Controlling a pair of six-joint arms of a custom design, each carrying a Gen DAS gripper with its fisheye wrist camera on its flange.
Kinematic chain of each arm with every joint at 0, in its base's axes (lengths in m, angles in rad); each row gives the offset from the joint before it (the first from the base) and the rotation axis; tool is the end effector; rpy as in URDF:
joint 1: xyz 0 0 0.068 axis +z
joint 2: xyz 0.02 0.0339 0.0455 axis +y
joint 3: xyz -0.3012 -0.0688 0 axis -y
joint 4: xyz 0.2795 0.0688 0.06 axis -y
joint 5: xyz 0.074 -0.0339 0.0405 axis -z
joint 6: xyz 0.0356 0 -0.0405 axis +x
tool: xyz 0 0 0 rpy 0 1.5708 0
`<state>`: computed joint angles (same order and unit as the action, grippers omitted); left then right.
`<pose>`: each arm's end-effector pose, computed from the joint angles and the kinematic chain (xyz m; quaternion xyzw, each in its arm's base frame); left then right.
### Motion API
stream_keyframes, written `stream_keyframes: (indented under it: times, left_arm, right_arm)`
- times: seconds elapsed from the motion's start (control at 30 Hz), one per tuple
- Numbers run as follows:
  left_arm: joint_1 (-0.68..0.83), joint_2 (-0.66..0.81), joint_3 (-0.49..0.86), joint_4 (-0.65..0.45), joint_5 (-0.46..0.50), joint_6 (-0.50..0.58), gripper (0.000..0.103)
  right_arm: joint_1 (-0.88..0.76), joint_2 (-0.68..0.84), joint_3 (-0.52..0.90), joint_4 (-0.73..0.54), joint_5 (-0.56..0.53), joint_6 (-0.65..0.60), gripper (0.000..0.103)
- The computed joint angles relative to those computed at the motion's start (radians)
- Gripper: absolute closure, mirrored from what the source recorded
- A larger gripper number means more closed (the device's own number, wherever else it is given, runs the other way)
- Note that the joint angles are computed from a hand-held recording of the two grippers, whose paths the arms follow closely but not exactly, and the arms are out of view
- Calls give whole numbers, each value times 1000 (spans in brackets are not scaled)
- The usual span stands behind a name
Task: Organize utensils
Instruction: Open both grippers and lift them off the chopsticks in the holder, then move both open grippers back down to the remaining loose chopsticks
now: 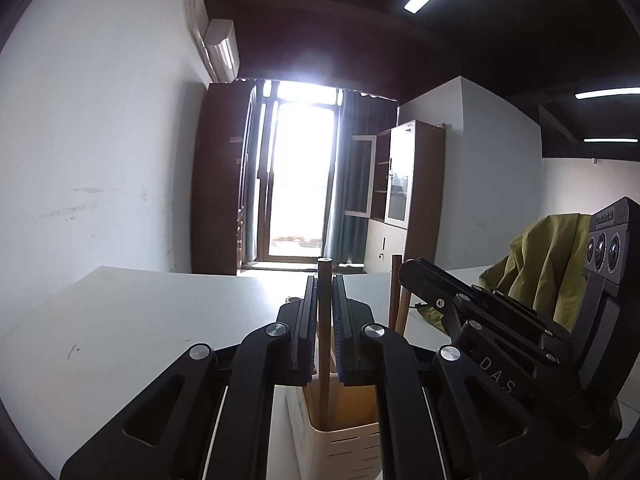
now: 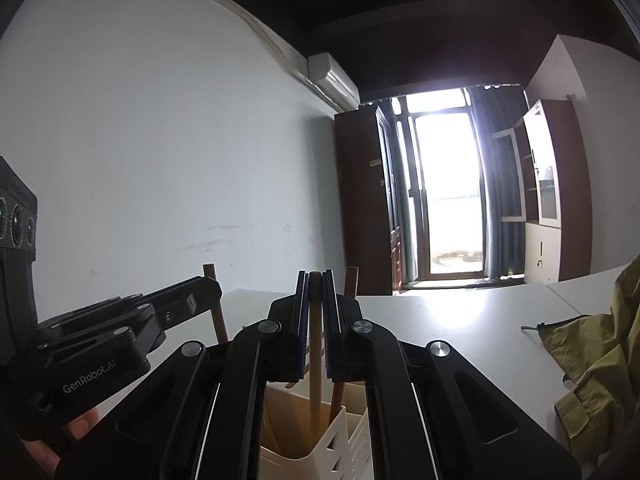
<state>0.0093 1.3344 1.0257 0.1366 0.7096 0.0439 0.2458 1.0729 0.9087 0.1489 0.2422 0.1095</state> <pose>0.3337 -0.0201 0.3613 0.2360 0.7136 -0.2497 0.6105 0.2642 0.0575 0.3900 0.0364 0.7114 0.0384 0.7008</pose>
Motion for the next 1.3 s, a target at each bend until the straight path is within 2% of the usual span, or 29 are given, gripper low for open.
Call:
stream_keyframes:
  times: [0.4, 0.43, 0.47, 0.53, 0.6, 1.0, 1.13, 1.3]
  left_arm:
    - [-2, 2, 17, -24, 12, -2, 96]
    - [1, 0, 16, -19, 12, -8, 96]
    - [6, -3, 13, -12, 14, -15, 94]
    - [17, -11, 13, -12, 21, -26, 90]
    - [32, -19, 10, -15, 33, -33, 84]
    - [93, -89, -34, -88, 67, 13, 75]
    - [114, -112, -53, -116, 67, 41, 74]
    - [139, -127, -57, -187, 78, 88, 71]
  right_arm:
    - [19, -18, -8, -23, 31, 8, 95]
    - [17, -20, -4, -31, 27, 14, 94]
    - [13, -22, 1, -42, 21, 24, 87]
    - [7, -30, 0, -48, 17, 39, 80]
    - [8, -44, -10, -54, 28, 42, 80]
    - [46, -126, -25, -157, 106, 60, 71]
    - [74, -138, -10, -230, 142, 68, 65]
    - [121, -143, 4, -323, 197, 84, 65]
